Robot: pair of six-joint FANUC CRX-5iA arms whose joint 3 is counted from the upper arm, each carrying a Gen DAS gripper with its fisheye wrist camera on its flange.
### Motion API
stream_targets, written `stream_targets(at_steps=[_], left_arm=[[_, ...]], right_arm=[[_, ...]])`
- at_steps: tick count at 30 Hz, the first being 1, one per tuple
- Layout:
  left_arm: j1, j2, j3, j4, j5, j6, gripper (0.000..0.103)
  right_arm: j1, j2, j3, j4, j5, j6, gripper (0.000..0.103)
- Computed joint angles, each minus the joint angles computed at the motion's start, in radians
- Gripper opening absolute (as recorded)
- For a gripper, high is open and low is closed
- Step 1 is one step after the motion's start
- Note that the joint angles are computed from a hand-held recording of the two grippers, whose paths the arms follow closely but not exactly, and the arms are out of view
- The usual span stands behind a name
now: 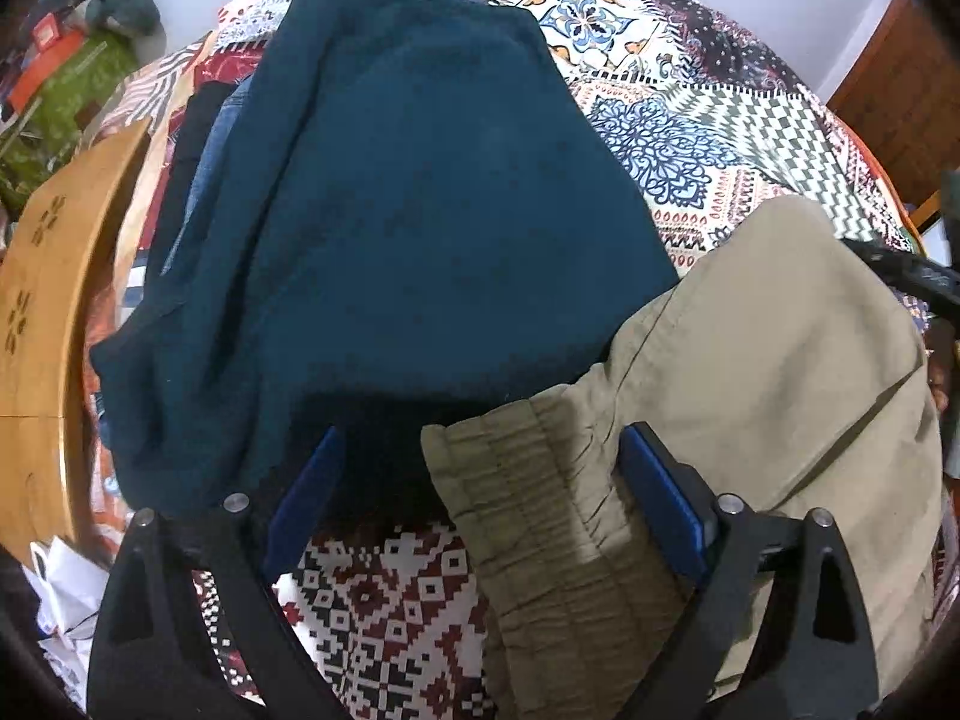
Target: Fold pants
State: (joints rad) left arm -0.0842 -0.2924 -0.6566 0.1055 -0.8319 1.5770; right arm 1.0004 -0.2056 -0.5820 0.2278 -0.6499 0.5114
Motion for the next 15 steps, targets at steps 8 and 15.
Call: stream_targets(at_steps=[8,15], left_arm=[[0.044,-0.044,-0.068,0.147,0.024,-0.094,0.054],[0.042,-0.132,-0.034,0.047,-0.004,-0.017,0.046]], right_arm=[[0.013,-0.014,-0.033,0.001,0.100,0.005,0.009],[0.094,-0.059,-0.061,0.316,-0.012,-0.178,0.008]])
